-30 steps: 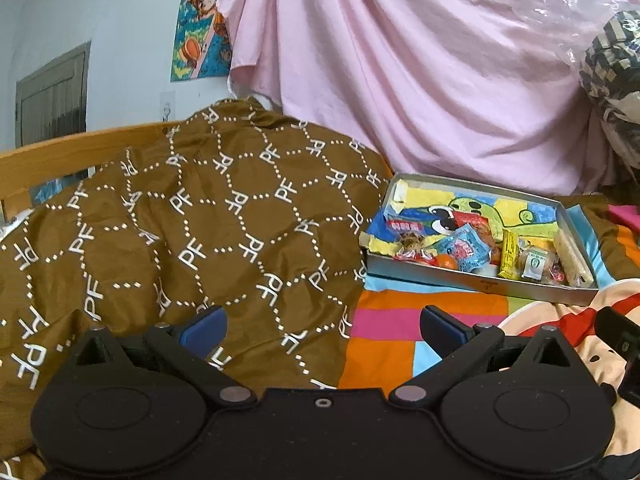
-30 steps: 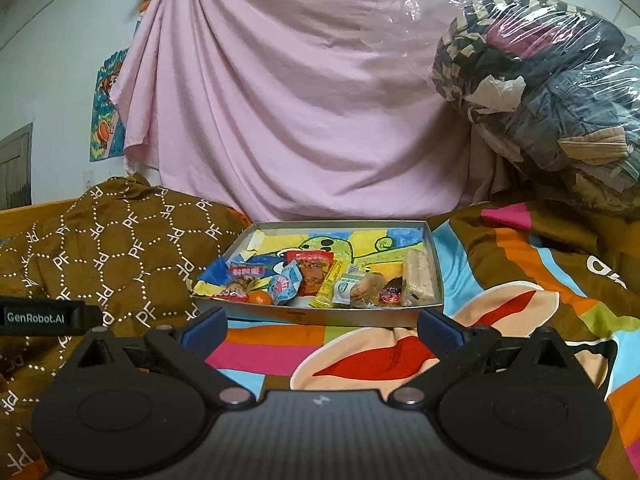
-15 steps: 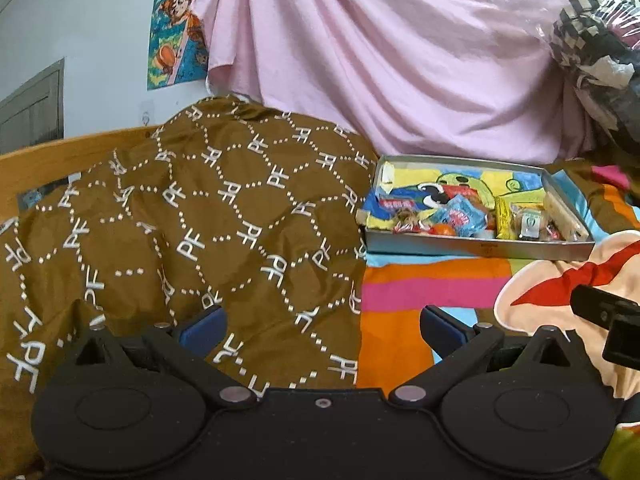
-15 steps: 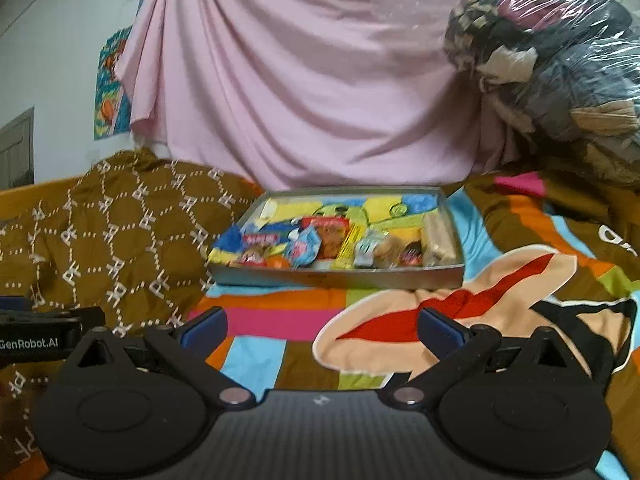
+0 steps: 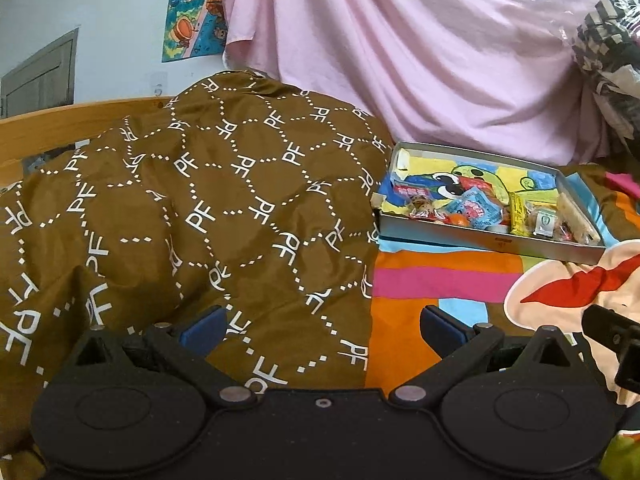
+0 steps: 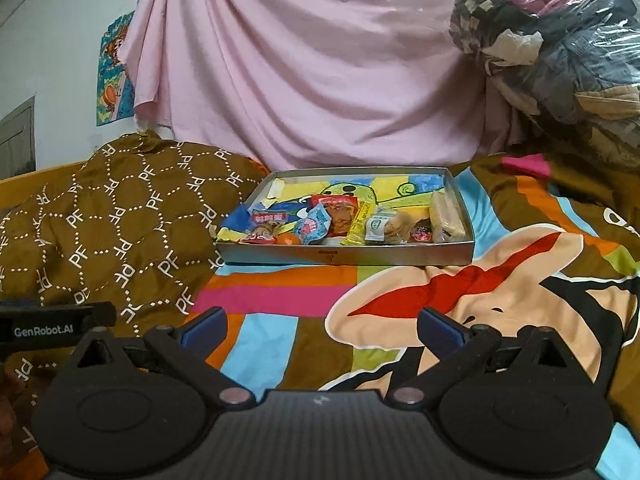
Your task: Organize snacks
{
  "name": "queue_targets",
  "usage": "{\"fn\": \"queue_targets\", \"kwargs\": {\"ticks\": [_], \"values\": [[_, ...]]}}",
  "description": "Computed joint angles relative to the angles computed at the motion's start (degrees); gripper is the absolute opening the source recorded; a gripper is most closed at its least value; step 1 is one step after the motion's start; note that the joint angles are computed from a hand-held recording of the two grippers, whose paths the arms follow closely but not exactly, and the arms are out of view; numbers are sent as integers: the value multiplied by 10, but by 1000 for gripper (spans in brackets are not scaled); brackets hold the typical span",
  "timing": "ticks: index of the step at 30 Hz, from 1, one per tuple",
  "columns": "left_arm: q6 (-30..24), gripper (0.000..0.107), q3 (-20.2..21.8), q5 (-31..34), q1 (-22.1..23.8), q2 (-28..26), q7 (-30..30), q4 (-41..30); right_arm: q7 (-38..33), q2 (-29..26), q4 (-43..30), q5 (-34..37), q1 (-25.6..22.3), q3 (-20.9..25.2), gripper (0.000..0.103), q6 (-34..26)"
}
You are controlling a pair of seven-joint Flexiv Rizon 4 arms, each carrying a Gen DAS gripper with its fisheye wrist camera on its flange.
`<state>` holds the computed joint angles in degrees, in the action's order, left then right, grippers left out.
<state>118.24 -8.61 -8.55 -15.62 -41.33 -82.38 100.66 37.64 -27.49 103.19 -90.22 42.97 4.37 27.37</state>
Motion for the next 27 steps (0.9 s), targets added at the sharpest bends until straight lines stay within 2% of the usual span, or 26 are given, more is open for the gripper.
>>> {"fn": "queue_targets", "kwargs": {"ticks": [14,21,27], "values": [[13,102,-20,38,23,1,-5,7,-19,-7,-7,9,5,-3,103,-3],[28,102,-40,68,43,-3,-18,8,-15,-10,-9,3,25,-7,103,-65],[34,102,-38,78,43,-4,-24,6,-19,-10,-9,6,20,-3,103,-61]]}}
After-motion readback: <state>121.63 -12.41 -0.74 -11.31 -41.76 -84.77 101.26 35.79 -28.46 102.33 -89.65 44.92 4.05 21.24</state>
